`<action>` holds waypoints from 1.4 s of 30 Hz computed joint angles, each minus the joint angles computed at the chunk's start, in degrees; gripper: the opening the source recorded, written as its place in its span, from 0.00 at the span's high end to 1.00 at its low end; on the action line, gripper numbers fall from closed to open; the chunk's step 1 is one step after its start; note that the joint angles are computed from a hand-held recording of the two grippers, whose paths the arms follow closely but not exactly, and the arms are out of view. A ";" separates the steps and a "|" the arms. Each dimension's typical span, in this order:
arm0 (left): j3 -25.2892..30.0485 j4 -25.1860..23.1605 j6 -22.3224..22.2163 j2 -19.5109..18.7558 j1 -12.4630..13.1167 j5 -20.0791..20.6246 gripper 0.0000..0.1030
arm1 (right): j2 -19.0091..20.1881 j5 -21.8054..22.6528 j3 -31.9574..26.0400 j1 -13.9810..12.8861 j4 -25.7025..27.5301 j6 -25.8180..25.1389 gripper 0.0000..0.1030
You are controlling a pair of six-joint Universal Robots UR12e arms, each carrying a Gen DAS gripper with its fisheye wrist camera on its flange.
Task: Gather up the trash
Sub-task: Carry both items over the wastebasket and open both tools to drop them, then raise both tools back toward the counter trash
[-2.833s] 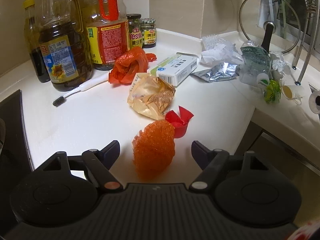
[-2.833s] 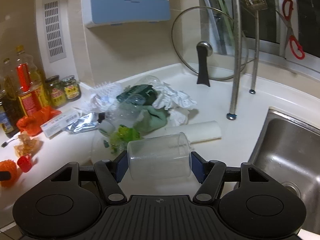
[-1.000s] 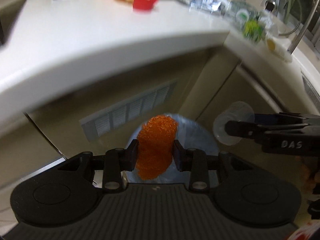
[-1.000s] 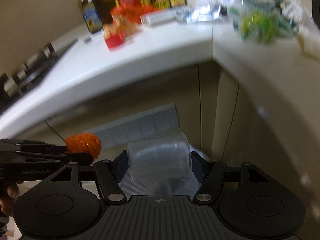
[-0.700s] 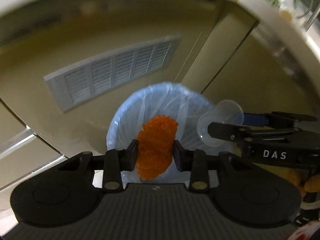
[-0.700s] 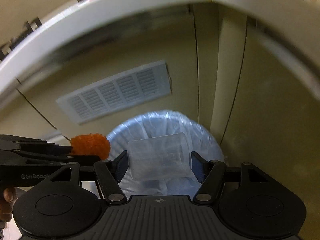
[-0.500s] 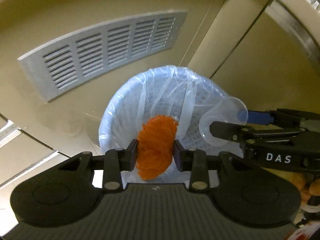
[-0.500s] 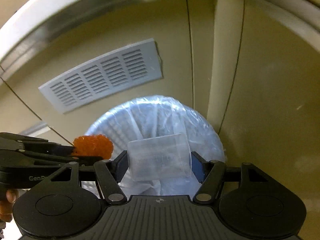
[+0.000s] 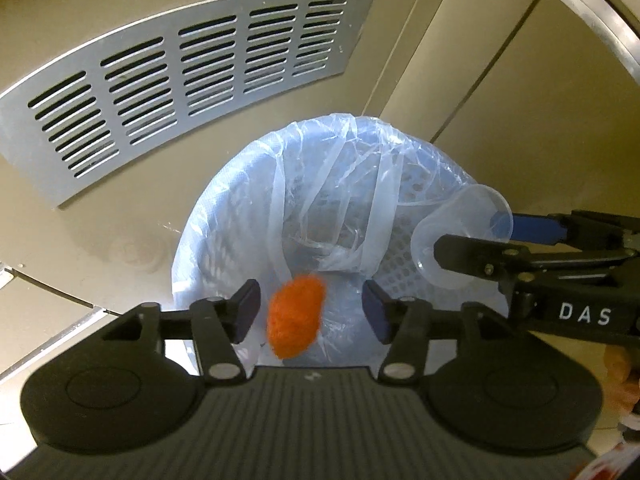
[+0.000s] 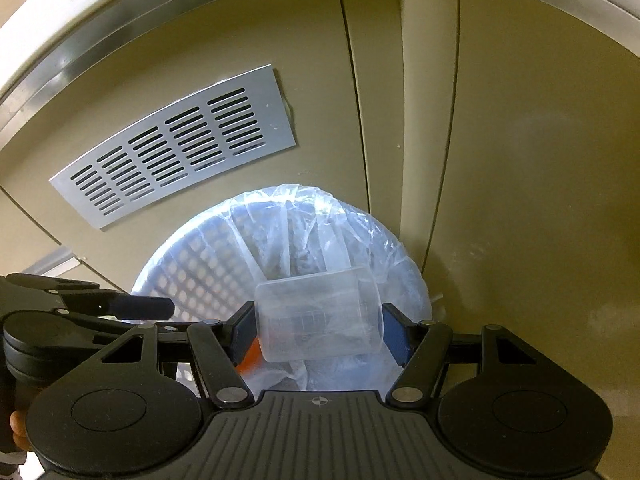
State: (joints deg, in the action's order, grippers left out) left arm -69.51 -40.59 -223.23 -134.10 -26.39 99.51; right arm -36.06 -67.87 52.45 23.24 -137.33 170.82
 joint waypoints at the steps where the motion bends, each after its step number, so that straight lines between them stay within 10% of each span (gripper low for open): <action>1: -0.03 0.07 0.02 0.05 0.00 0.11 0.45 | 0.00 0.12 -0.02 0.00 0.13 -0.05 0.37; 20: -1.24 -1.30 -0.11 1.56 -0.02 0.91 0.45 | 1.32 2.29 -3.01 -0.03 5.42 1.26 0.29; 42: -3.64 -3.97 -1.84 7.53 -2.14 5.95 0.45 | -7.16 8.10 5.78 -1.33 1.87 2.83 0.26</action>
